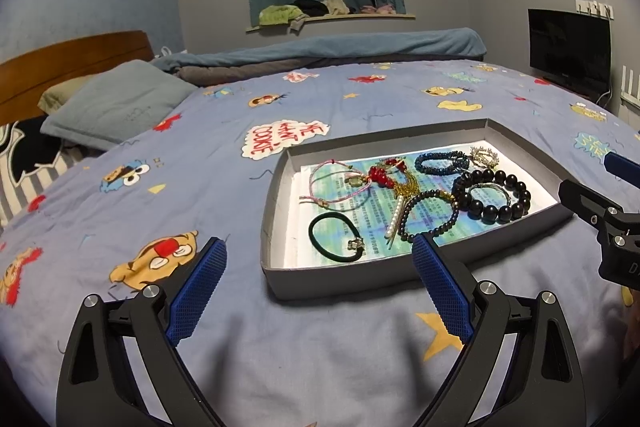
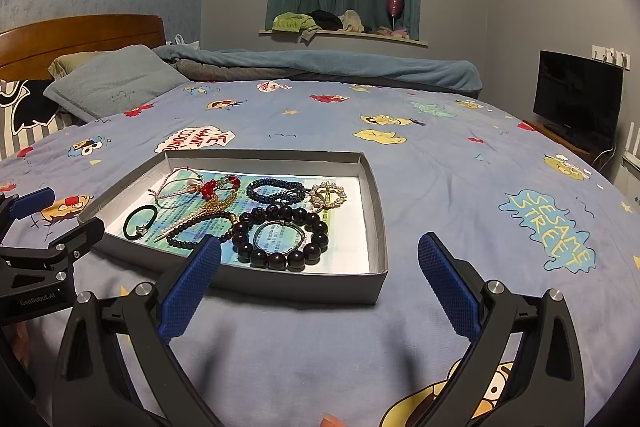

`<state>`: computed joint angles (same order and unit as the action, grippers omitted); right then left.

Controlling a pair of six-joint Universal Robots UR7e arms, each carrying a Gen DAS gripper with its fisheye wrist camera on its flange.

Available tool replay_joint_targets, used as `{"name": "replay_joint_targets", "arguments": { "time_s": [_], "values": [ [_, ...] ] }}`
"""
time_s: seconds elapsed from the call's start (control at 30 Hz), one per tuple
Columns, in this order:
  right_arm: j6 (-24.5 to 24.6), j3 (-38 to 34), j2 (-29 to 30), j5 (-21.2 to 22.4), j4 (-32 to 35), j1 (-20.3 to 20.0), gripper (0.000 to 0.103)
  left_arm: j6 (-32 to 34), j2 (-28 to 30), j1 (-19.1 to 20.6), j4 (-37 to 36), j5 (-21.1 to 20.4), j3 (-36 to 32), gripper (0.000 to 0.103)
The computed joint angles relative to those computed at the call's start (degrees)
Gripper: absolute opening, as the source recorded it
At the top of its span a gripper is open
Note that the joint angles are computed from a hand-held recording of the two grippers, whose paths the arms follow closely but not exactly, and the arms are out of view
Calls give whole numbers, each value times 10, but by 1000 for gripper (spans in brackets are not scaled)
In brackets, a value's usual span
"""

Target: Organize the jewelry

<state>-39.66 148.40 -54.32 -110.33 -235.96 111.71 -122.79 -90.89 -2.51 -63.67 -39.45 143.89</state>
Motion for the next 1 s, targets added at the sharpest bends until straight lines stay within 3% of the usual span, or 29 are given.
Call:
{"name": "replay_joint_targets", "arguments": {
  "time_s": [1.0],
  "values": [
    [0, 1, -6, 0, 3, 0, 97, 6, 0, 3, -2, -1, 0, 94]
  ]
}}
